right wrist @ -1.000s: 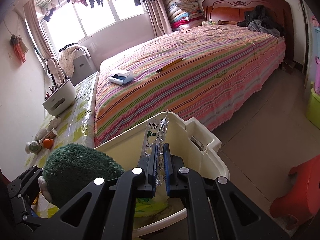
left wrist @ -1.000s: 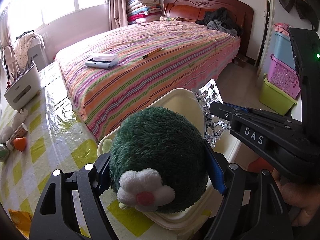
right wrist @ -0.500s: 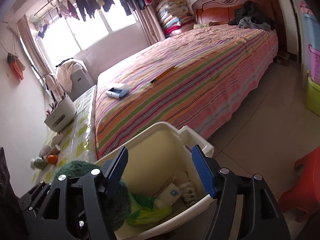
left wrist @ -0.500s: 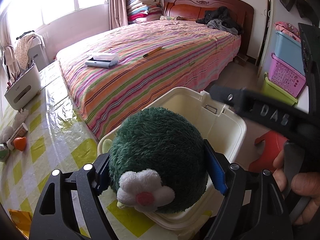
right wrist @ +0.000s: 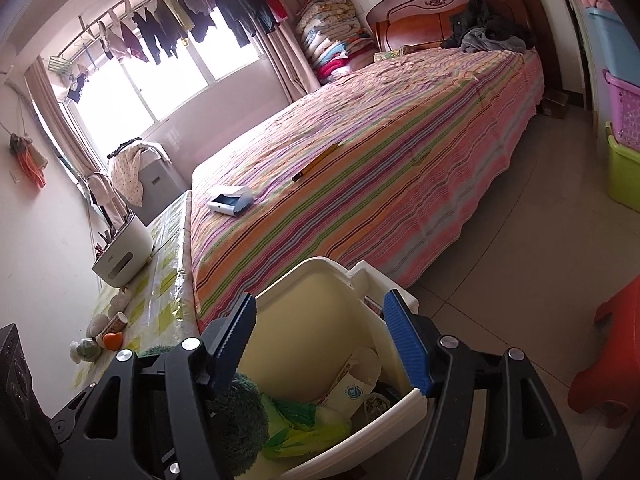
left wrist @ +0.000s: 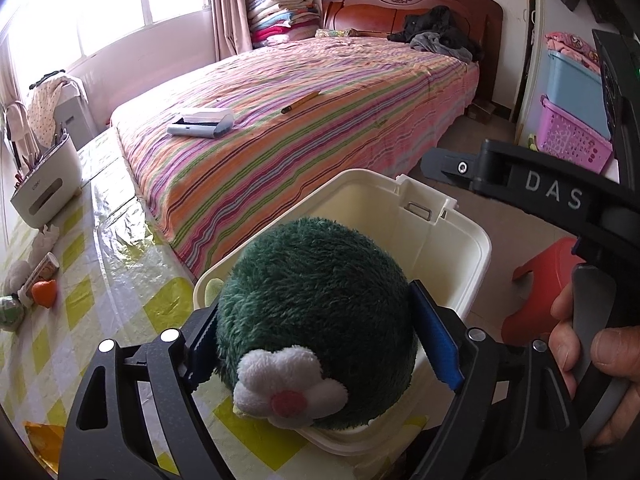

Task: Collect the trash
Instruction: 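Open the left tool to drop the green plush ball into the bin, then move the left tool back over the table toward the yellow snack wrapper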

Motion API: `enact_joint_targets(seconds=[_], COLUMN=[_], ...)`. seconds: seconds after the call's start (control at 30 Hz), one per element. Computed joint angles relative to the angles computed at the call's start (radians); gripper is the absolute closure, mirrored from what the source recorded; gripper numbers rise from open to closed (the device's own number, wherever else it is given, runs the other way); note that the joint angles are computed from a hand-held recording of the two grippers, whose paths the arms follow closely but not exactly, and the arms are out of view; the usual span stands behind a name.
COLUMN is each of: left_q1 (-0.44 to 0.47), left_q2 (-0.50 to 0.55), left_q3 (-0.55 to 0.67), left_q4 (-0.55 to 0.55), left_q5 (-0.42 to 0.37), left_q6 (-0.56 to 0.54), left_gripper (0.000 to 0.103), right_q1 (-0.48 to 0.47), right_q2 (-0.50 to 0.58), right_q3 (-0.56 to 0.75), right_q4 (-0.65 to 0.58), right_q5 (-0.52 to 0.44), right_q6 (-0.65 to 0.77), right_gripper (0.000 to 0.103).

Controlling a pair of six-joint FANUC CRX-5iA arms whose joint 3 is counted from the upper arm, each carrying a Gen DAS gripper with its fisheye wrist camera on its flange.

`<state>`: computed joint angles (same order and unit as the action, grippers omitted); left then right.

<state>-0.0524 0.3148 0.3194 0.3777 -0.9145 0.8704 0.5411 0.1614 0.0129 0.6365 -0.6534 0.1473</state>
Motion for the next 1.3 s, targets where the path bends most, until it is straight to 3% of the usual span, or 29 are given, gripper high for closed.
enact_joint_targets(seconds=[0.2, 0.67, 0.93, 1.3], left_q1=[-0.012, 0.015, 0.048, 0.117], left_q2=[-0.044, -0.040, -0.076, -0.088], left_q3=[-0.061, -0.041, -0.067, -0.041], left_q4=[-0.020, -0.009, -0.004, -0.095], left_q5=[0.096, 0.063, 0.094, 0.058], left_q6=[-0.029, 0.011, 0.009, 0.089], left_gripper=[0.011, 0.011, 0.011, 0.011], right_q1=[0.001, 0.006, 0.022, 0.050], right_q2=[0.002, 0.002, 0.022, 0.057], right_q3=[0.005, 0.000, 0.042, 0.104], right_q4=[-0.010, 0.022, -0.029, -0.086], right_q5=[-0.001, 0.015, 0.018, -0.001], right_q6=[0.004, -0.030, 0.036, 0.113], right_gripper=[0.038, 0.038, 0.038, 0.038])
